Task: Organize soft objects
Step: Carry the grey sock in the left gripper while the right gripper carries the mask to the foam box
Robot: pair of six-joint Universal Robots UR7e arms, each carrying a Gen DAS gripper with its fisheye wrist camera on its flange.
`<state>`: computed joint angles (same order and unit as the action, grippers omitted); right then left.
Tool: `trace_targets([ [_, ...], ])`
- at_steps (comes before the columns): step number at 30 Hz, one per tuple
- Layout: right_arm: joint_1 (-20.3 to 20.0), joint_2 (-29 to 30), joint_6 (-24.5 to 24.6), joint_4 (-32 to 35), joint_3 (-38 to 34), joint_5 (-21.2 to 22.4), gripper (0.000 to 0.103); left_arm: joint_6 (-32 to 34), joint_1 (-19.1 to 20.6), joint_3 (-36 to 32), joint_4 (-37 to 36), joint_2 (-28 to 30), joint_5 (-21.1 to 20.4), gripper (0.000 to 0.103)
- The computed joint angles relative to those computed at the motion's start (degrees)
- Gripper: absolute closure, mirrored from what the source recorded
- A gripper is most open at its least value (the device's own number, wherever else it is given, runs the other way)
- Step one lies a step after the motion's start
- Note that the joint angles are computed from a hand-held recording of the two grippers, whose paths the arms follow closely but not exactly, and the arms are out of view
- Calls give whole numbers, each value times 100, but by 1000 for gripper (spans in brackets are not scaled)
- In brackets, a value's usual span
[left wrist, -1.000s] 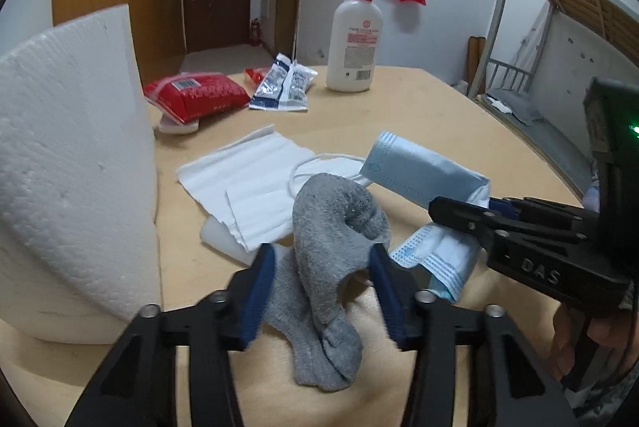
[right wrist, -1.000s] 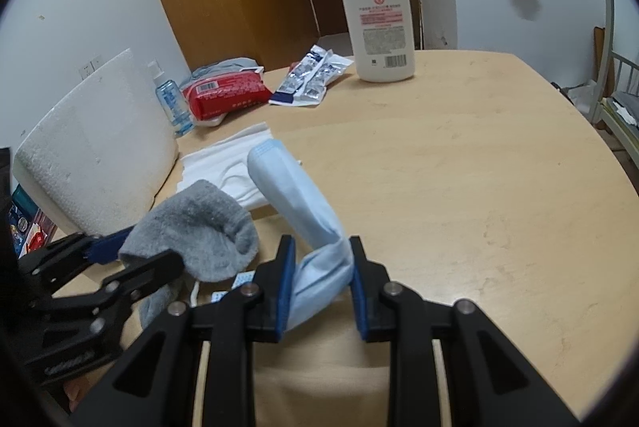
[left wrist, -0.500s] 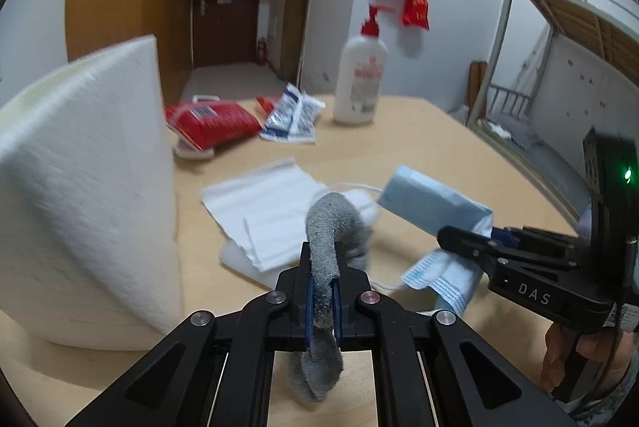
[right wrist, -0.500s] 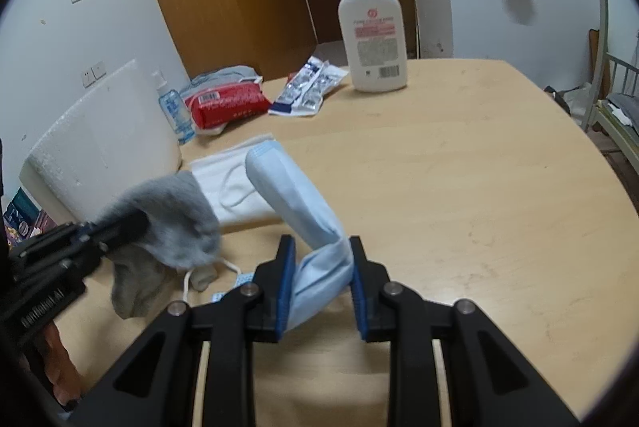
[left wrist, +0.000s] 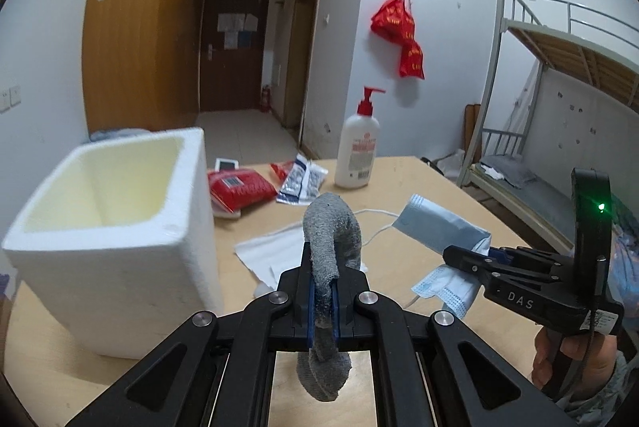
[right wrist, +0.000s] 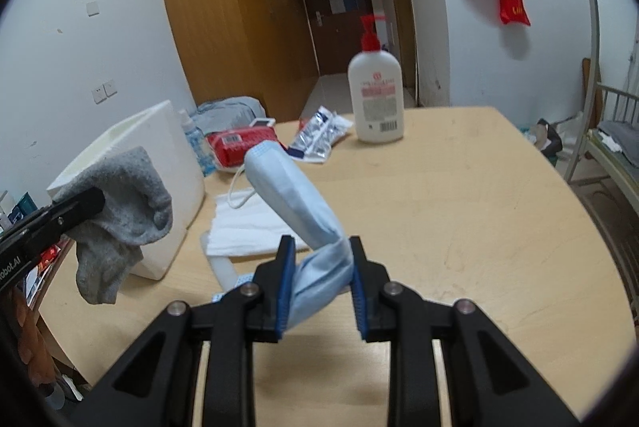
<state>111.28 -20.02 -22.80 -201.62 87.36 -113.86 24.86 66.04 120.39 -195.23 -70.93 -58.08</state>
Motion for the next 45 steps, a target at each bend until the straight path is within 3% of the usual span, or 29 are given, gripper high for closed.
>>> trace_targets([
  [24, 623, -254, -607, -1740, 906, 257, 73, 775, -779, 1319, -1639, -1143, 561, 97],
  [32, 781, -173, -779, -1824, 914, 468, 73, 1134, -1054, 1622, -2098, -1447, 860, 97],
  [45, 851, 30, -783, -1285, 605, 895, 73, 1367, -1016, 1754, -2498, -1772, 1444, 97],
])
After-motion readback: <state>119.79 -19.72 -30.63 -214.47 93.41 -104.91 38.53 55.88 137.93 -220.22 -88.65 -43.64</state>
